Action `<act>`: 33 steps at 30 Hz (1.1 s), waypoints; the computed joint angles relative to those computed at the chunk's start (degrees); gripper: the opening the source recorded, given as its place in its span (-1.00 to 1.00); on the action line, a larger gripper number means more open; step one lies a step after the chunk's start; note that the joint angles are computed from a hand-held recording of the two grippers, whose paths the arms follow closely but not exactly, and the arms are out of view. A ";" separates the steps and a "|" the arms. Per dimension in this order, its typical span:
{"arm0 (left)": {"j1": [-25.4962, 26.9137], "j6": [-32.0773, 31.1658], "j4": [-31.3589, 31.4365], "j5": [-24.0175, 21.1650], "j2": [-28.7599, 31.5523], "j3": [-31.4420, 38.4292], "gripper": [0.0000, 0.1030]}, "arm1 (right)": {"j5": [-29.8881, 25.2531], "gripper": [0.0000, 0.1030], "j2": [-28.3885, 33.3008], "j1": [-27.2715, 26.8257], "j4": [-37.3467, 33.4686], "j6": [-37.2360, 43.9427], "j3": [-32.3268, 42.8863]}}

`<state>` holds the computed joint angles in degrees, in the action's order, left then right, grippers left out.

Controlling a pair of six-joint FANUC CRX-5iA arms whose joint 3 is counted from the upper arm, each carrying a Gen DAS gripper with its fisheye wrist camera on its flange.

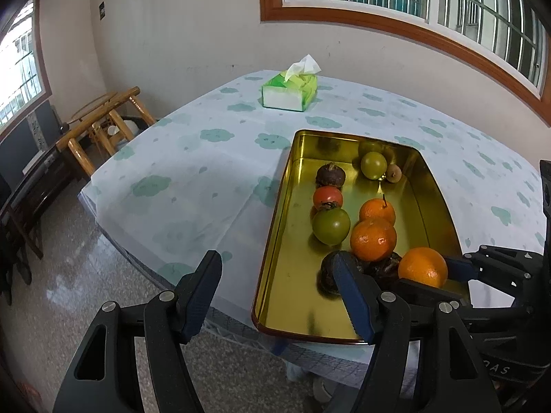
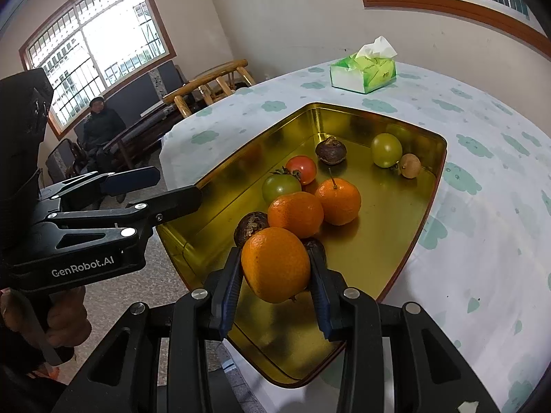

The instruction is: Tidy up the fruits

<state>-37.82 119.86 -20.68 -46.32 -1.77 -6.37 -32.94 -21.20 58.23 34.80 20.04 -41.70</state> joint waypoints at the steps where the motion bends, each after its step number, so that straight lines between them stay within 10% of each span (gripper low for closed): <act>1: -0.13 0.01 -0.23 -0.09 0.10 0.09 0.32 | 0.05 -0.31 0.02 0.01 -0.01 -0.07 0.00; 12: -1.68 3.11 -4.20 0.19 -0.17 0.51 0.32 | 0.37 -0.29 -0.10 0.15 5.01 -3.26 -1.67; 16: -2.34 5.34 -6.60 0.74 -0.87 0.51 0.33 | -0.15 0.02 -1.79 0.31 12.57 -10.56 -4.06; 23: -4.28 11.35 -12.05 1.41 -1.84 1.24 0.44 | -26.20 0.99 -0.12 10.05 34.71 -36.31 -5.92; 33: -4.73 18.02 -15.61 2.55 -4.95 0.35 0.55 | -41.63 0.98 4.54 16.20 37.63 -39.34 -3.06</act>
